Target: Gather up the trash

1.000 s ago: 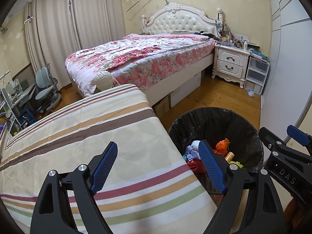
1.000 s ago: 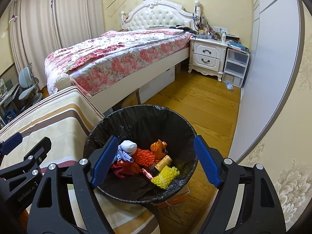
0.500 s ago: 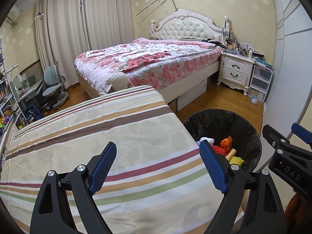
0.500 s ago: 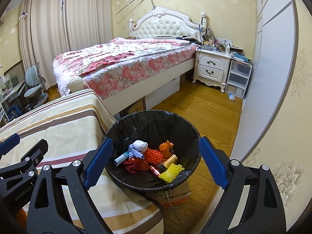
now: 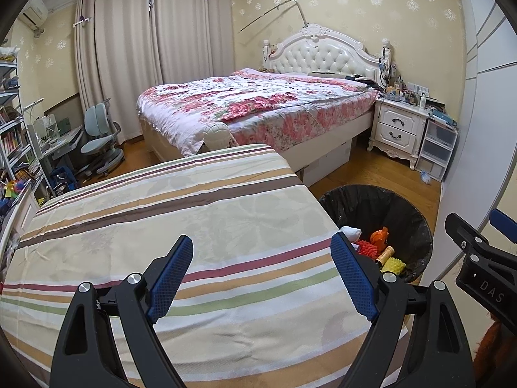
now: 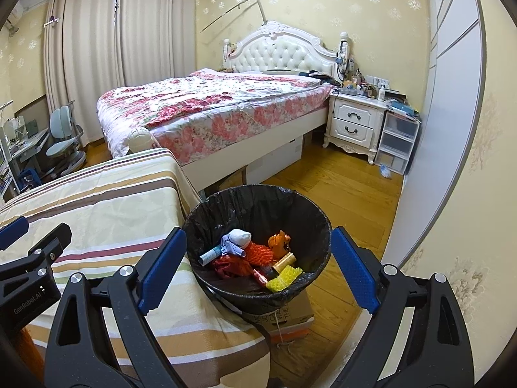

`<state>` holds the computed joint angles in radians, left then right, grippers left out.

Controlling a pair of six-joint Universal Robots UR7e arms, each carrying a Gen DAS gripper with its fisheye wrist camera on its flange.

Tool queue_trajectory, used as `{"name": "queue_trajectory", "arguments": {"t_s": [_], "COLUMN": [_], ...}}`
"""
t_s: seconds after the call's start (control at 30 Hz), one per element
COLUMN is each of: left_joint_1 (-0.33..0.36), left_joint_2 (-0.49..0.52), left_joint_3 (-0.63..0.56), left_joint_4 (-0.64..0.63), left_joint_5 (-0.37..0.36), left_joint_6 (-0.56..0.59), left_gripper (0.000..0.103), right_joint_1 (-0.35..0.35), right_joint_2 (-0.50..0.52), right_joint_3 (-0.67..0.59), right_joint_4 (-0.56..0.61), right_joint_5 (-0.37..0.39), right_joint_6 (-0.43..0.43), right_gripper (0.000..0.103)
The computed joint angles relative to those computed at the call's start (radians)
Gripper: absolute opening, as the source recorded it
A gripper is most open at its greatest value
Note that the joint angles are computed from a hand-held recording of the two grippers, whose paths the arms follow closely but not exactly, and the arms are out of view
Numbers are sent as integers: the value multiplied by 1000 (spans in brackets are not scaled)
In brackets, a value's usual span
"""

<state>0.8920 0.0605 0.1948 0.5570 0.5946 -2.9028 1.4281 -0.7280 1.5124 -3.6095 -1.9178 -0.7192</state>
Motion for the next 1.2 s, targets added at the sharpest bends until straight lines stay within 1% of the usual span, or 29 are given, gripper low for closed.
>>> {"name": "queue_trajectory", "arguments": {"t_s": [0.17, 0.47, 1.2], "left_joint_1": [0, -6, -7], "left_joint_2": [-54, -98, -100], "left_joint_3": [107, 190, 198], "left_joint_4": [-61, -118, -121], "left_joint_5": [0, 2, 2], "left_joint_6": [2, 16, 13], "left_gripper": [84, 84, 84], "right_joint_1": [3, 4, 4], "right_joint_2": [1, 3, 0], "right_joint_3": [4, 4, 8], "right_joint_4": [-6, -8, -9], "right_joint_5": [1, 0, -3], "right_joint_6": [-6, -5, -5], "right_gripper": [89, 89, 89]}}
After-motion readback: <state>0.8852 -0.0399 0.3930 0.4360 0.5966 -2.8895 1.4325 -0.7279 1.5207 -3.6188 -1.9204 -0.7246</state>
